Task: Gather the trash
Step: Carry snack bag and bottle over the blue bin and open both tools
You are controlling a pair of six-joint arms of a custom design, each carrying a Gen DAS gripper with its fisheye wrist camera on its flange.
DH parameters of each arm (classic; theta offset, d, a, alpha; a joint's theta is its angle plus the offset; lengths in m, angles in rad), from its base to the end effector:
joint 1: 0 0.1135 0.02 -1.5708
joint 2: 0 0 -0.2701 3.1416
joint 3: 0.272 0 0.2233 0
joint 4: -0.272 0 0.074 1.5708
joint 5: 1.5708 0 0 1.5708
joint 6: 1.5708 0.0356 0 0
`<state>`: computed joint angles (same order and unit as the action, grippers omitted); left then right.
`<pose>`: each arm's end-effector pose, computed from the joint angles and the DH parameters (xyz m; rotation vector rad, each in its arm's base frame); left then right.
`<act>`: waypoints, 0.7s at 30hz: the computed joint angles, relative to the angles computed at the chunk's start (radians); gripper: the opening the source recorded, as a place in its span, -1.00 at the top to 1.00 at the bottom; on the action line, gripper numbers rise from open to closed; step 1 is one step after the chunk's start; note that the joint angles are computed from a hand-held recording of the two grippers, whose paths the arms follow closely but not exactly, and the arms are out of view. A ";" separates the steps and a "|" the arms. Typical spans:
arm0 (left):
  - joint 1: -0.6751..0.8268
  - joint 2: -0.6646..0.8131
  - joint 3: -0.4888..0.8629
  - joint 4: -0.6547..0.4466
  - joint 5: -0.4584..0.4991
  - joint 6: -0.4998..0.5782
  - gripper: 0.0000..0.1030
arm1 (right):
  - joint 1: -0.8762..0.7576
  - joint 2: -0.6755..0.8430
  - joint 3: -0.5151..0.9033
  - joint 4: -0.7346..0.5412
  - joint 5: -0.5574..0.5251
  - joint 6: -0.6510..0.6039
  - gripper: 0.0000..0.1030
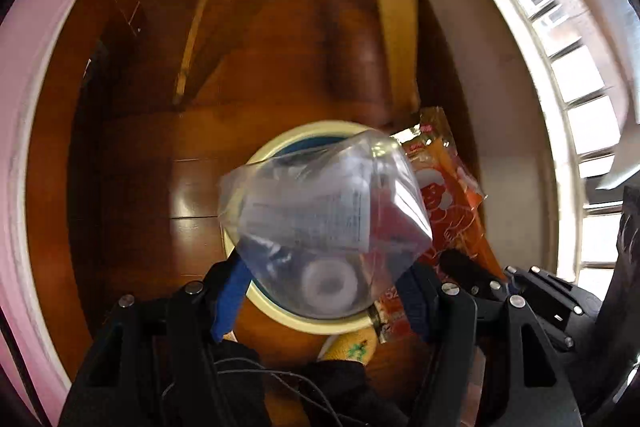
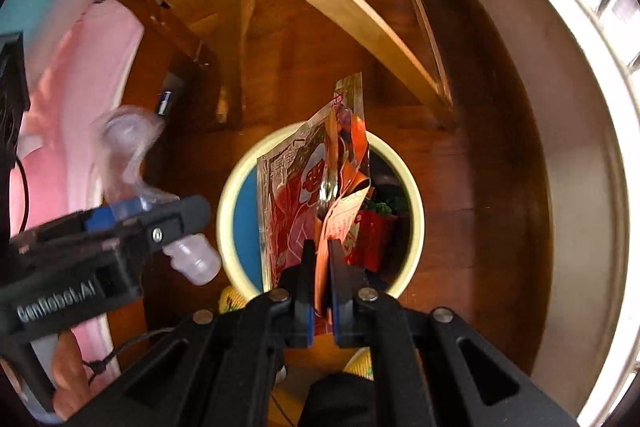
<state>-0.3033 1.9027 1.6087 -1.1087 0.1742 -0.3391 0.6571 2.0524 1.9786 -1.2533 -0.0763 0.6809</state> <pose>0.3317 -0.1103 0.2564 -0.0318 3.0194 -0.3305 0.3075 0.2406 0.2906 0.0216 2.9811 0.3157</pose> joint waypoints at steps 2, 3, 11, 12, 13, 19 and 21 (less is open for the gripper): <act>-0.006 0.023 -0.067 0.077 -0.021 0.007 -0.26 | 0.000 0.001 -0.075 0.071 -0.001 -0.003 0.88; -0.008 0.035 -0.080 0.100 -0.027 0.007 -0.26 | 0.000 0.005 -0.122 0.114 0.000 -0.007 0.83; 0.027 0.076 -0.198 0.279 -0.045 0.042 -0.76 | 0.000 0.050 -0.268 0.297 -0.013 0.022 -0.12; 0.029 0.076 -0.209 0.296 -0.049 0.046 -0.76 | 0.002 0.049 -0.278 0.311 -0.012 0.027 -0.12; 0.026 0.076 -0.214 0.304 -0.054 0.047 -0.76 | 0.004 0.042 -0.296 0.329 -0.010 0.035 -0.12; 0.029 0.047 -0.226 0.314 -0.086 0.061 -0.76 | 0.003 0.005 -0.380 0.396 0.020 0.071 -0.12; 0.027 0.037 -0.222 0.305 -0.093 0.058 -0.76 | -0.003 -0.021 -0.401 0.400 0.025 0.100 -0.12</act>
